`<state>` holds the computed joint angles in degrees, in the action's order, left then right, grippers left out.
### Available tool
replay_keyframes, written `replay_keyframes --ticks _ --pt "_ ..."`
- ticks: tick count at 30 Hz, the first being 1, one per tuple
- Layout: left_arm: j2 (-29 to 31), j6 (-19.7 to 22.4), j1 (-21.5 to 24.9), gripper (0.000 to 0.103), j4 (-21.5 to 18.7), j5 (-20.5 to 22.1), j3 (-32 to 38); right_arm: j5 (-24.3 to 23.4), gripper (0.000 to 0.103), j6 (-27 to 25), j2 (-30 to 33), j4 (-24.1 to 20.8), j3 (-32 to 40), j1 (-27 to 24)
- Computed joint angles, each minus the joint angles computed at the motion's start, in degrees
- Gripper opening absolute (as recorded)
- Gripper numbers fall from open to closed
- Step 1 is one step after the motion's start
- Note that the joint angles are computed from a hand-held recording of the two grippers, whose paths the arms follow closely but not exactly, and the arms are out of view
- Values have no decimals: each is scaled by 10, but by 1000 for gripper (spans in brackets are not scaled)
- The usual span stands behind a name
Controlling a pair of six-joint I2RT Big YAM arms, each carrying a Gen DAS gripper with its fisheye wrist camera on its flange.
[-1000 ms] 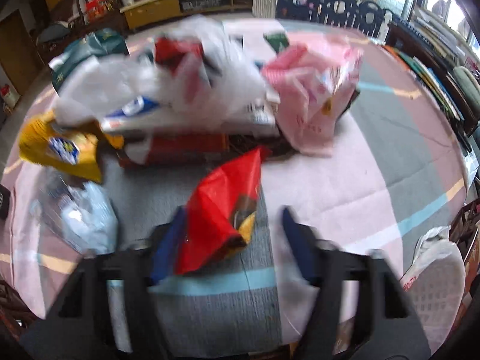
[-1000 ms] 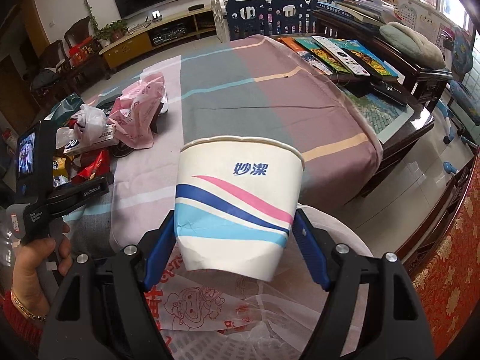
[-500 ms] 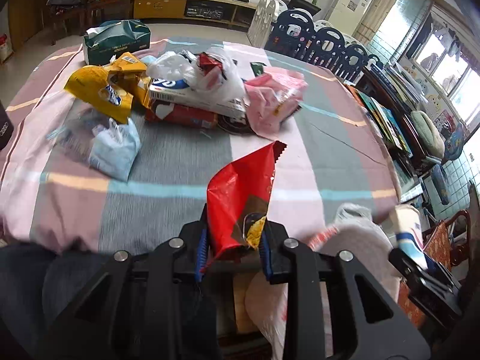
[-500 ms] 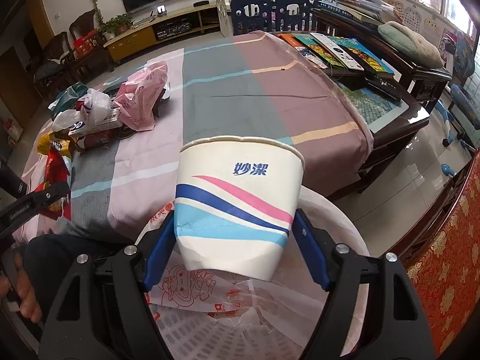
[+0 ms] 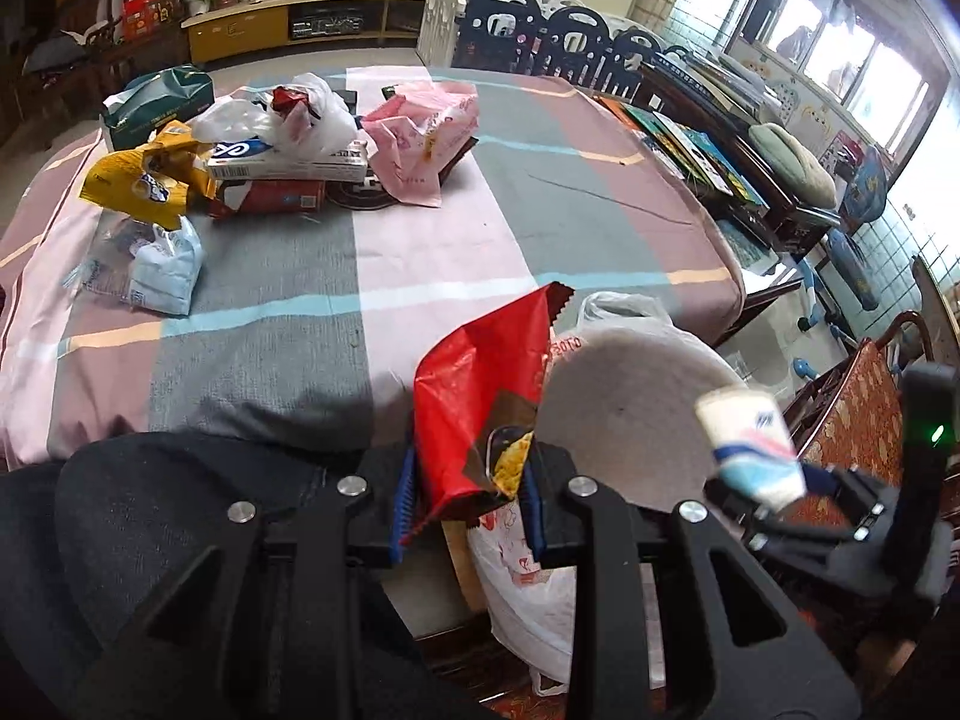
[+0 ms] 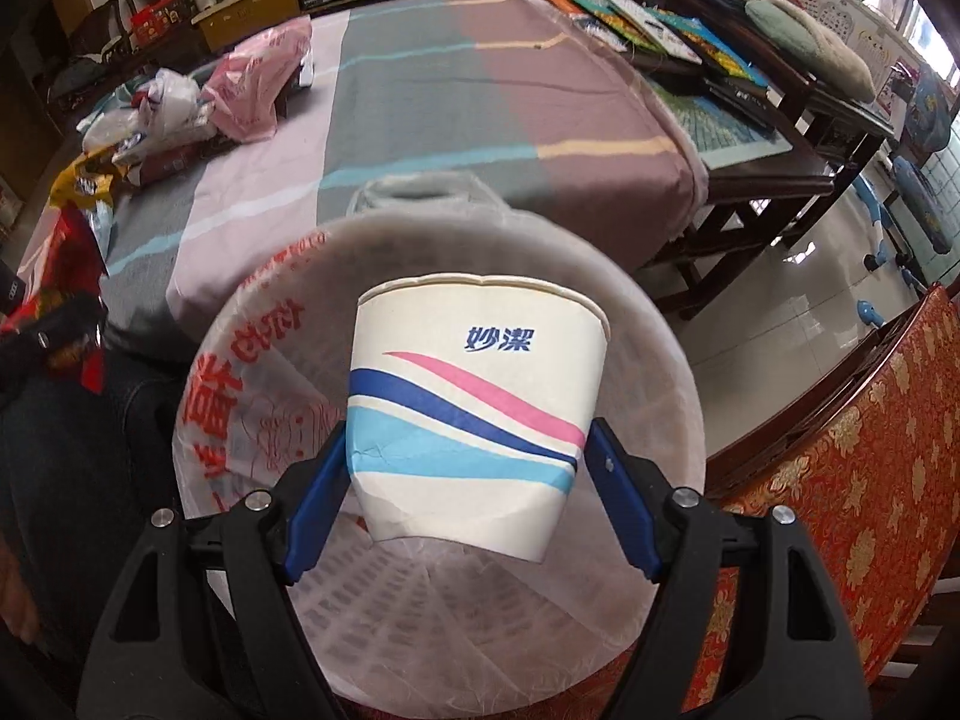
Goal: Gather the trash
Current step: 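Carry the paper cup to the wastebasket with the right gripper while the left gripper grasps the red wrapper, then release the cup with the right gripper while the left gripper drops the red wrapper into the wastebasket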
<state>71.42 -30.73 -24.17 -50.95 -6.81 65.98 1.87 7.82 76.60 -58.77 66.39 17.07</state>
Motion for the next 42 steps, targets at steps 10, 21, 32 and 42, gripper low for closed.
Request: replay_keyframes --ticks 10,21,32,42 --pt "10 10 -7 30 -1 11 4 -3 90 76 -34 43 4 -44" --pt "45 155 -60 36 38 139 16 101 93 150 -113 180 -33 -84" --pt "42 134 -48 90 50 104 6 138 100 168 -119 198 -37 -85" --pt "43 -15 103 90 5 -111 19 205 100 71 -103 260 -54 -9"
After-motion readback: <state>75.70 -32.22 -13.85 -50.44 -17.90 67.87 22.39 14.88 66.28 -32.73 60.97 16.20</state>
